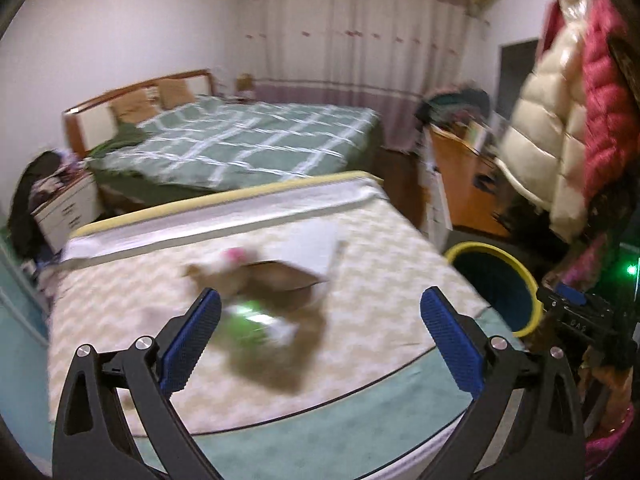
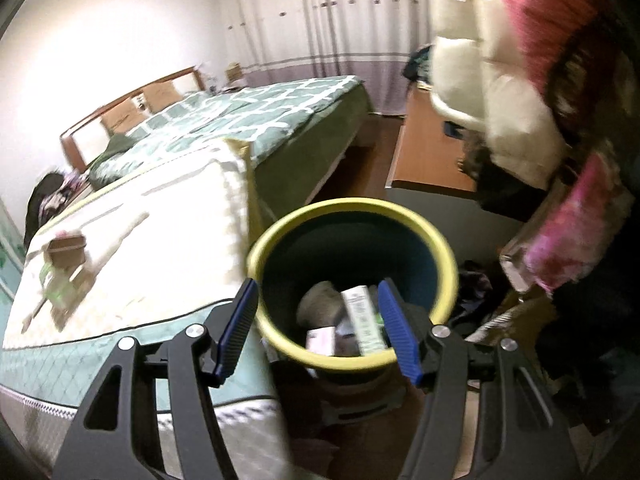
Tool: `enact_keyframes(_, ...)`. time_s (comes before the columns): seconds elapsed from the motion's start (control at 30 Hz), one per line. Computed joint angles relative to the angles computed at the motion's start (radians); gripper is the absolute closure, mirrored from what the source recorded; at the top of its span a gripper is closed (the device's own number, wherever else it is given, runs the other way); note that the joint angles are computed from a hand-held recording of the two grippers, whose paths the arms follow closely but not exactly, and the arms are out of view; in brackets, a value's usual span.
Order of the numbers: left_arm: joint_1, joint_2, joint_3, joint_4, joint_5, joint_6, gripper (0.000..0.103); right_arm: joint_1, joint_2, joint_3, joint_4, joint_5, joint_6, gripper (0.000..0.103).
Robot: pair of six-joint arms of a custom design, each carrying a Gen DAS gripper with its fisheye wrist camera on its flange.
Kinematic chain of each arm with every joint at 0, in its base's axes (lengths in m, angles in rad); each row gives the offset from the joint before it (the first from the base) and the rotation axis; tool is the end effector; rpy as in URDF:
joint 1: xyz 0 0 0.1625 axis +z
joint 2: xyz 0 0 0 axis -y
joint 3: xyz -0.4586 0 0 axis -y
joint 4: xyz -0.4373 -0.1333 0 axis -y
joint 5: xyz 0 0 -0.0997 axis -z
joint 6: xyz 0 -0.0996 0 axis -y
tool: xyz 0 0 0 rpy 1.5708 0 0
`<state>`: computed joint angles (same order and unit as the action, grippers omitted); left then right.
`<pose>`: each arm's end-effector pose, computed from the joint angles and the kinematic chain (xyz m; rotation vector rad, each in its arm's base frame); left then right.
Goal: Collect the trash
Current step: 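Grasp the white foam net sleeve with the right tool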
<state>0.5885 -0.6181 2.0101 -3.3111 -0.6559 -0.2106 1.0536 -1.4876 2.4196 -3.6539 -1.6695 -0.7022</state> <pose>-0.3529 -0.4907 -0.0251 0.7042 2.2808 -1.0038 -0.1053 -0.4348 0.3191 0.1315 -2.1725 1.0956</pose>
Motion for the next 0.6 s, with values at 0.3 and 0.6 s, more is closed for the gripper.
enact_keyframes(0.3,0.057,-0.097,0.180,-0.242,0.160,0.027,0.005,0.200,0.152,-0.038,-0.007,-0.110,-0.054,0.041)
enact_keyframes(0.6,0.176,-0.054,0.183,-0.473,0.298,0.128,0.005,0.335,0.276,-0.127,0.086,-0.141,-0.055,0.041)
